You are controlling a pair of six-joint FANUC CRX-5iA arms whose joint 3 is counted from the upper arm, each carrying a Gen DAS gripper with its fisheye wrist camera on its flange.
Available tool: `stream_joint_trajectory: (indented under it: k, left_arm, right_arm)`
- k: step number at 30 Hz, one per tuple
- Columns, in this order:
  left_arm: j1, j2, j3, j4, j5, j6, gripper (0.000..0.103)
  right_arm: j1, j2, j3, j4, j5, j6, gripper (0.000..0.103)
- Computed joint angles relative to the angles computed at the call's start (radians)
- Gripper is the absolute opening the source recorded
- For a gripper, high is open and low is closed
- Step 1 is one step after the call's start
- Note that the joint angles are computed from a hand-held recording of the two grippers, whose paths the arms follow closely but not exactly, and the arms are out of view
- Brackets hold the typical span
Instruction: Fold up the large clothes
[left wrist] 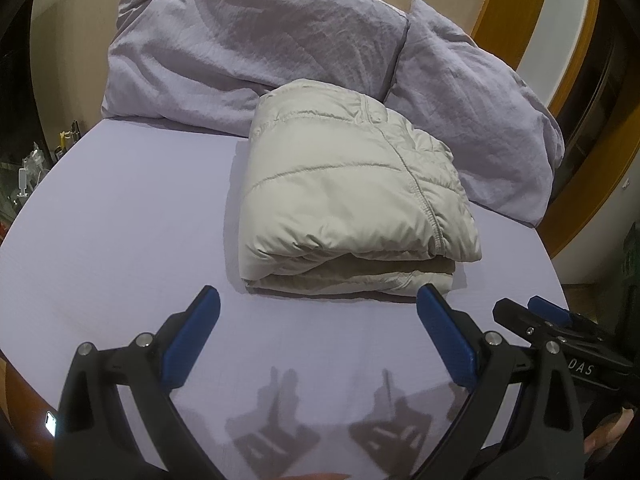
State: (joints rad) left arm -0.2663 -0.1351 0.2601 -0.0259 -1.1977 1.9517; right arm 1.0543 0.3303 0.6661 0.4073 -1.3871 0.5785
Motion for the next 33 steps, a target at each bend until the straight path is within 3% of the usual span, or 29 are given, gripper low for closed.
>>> stream_joint_trajectory:
  k: [33]
  left_arm:
    - [-0.013,0.012,0.010,-0.013,-0.020,0.024,0.098]
  right_arm:
    - [-0.005,0.000,-0.001,-0.014,0.002,-0.001,0.100]
